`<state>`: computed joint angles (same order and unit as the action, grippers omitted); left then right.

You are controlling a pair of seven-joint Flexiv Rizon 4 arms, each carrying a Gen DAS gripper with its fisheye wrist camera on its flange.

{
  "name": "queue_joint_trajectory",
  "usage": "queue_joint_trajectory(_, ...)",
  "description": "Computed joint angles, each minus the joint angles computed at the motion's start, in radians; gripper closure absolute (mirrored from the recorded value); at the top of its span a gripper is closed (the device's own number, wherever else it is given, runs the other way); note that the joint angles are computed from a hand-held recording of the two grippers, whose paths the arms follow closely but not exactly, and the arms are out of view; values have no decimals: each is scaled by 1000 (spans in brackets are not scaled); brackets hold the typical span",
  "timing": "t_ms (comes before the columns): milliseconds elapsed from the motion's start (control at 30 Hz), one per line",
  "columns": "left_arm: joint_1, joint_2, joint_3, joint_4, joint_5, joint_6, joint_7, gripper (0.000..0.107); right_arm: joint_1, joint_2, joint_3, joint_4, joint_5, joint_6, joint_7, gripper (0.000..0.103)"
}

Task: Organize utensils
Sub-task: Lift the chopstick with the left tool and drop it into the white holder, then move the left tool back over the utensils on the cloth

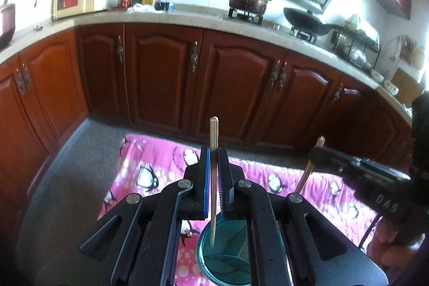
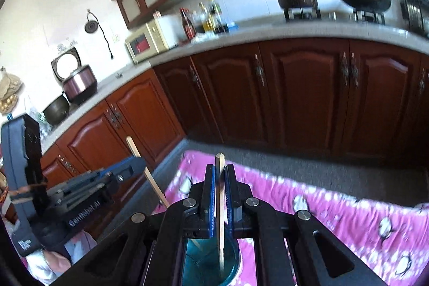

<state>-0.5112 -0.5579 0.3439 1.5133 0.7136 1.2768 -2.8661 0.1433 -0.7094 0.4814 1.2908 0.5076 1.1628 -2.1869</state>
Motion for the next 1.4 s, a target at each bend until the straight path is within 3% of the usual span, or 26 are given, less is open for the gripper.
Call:
queue_joint_trajectory(400, 11, -30, -11, 13, -84, 30, 59, 102, 16, -52, -34, -51, -32, -107, 63, 95)
queue_joint_trajectory(467, 4, -28, -5, 19, -91, 32, 59, 100, 17, -53, -41, -53, -32, -126, 76, 86)
queue_joint_trajectory(700, -18, -3, 9, 49, -101, 46, 56, 82, -7, -26, -37, -12, 1, -132, 59, 86)
queue_joint_trajectory(767, -33, 8, 15, 55, -95, 42, 43, 73, -19, -11, -35, 8, 14, -135, 52, 86)
queue_joint_trajectory(900, -61, 32, 15, 66, -67, 24, 16, 68, -34, 33, -41, 75, 33, -106, 25, 83)
queue_joint_trajectory(967, -74, 47, 8, 72, -48, 10, 0, 66, -48, 58, -40, 114, 46, -86, 9, 71)
queue_joint_trajectory(1033, -81, 59, -9, 76, -29, -1, -9, 66, -63, 86, -43, 157, 56, -59, -10, 65)
queue_joint_trajectory(1233, -93, 71, -70, 79, 12, -8, -20, 55, -120, 154, -73, 264, 67, -31, -21, 65)
queue_joint_trajectory(1400, -103, 49, -122, 64, 1, -24, 9, 55, -157, 183, -108, 341, 68, -19, -9, 65)
